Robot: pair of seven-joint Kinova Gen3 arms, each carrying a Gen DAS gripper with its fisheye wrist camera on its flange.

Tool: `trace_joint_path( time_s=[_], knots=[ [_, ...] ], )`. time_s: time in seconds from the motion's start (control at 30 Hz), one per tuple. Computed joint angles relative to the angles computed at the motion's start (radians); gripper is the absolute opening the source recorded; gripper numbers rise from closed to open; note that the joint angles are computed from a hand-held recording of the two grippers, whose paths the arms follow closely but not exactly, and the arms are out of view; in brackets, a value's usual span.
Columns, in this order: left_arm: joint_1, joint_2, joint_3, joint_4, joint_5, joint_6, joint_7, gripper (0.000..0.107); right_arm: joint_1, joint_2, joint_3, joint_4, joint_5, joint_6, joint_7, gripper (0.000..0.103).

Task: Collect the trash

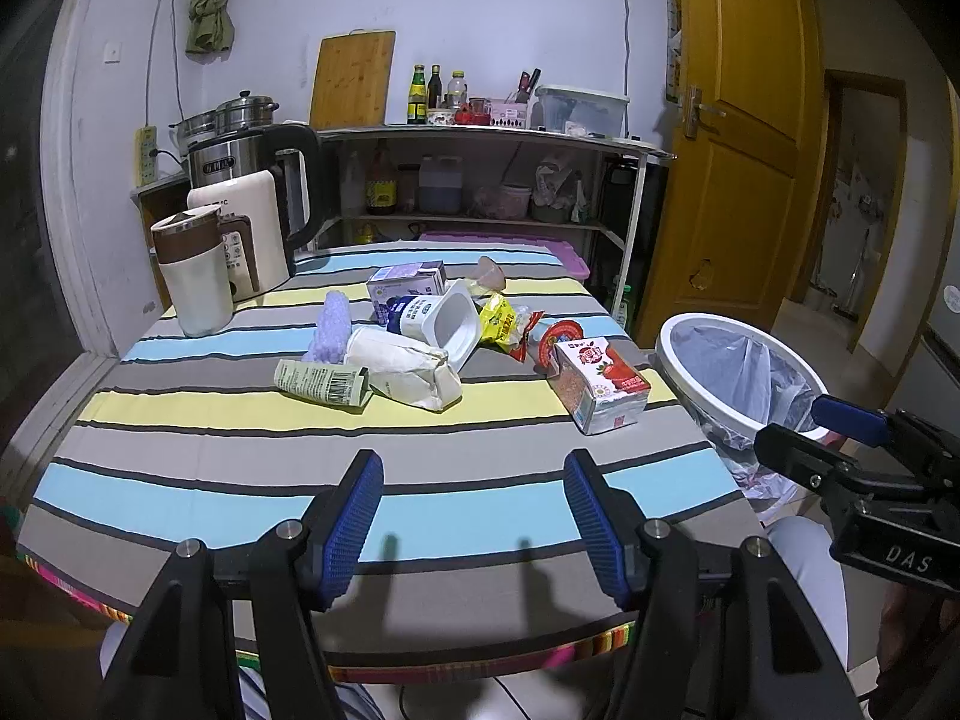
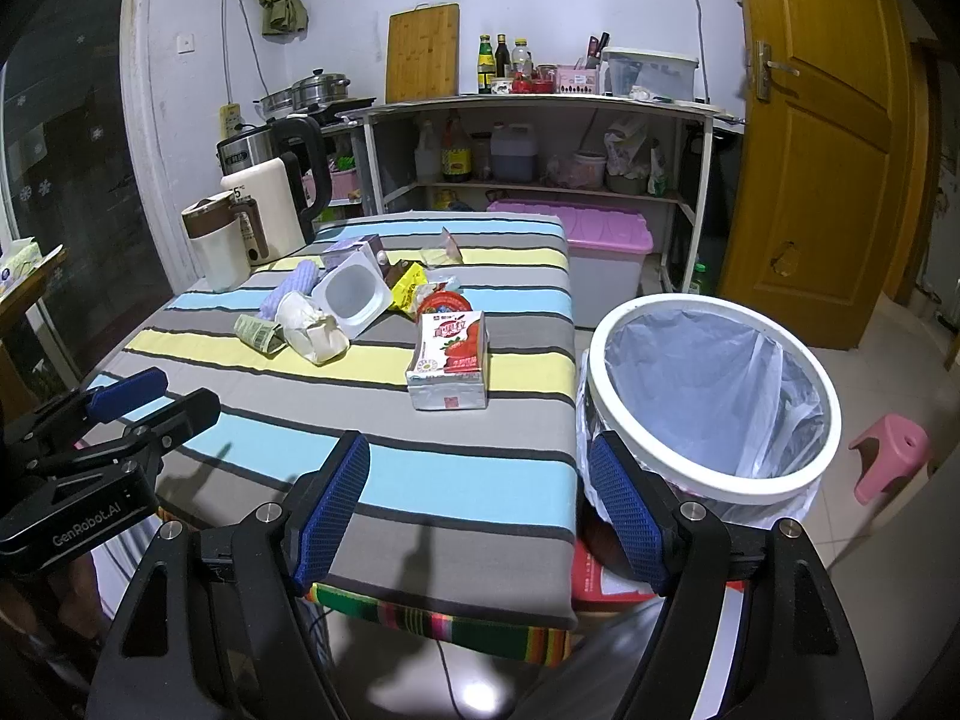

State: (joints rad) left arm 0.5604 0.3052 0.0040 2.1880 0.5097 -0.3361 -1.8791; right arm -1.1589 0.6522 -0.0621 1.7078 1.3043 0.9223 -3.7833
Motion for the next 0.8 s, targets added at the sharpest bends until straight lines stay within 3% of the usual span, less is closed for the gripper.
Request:
trace_joint_path(
  time_s=[0.8],
  knots=[
    [-0.015,0.006,0.009,0.006,-0.034,-0.006,0.036,0.062,0.001,0.003,0.001,-0.005,-0.002,0.000,0.005,0.076]
  ],
)
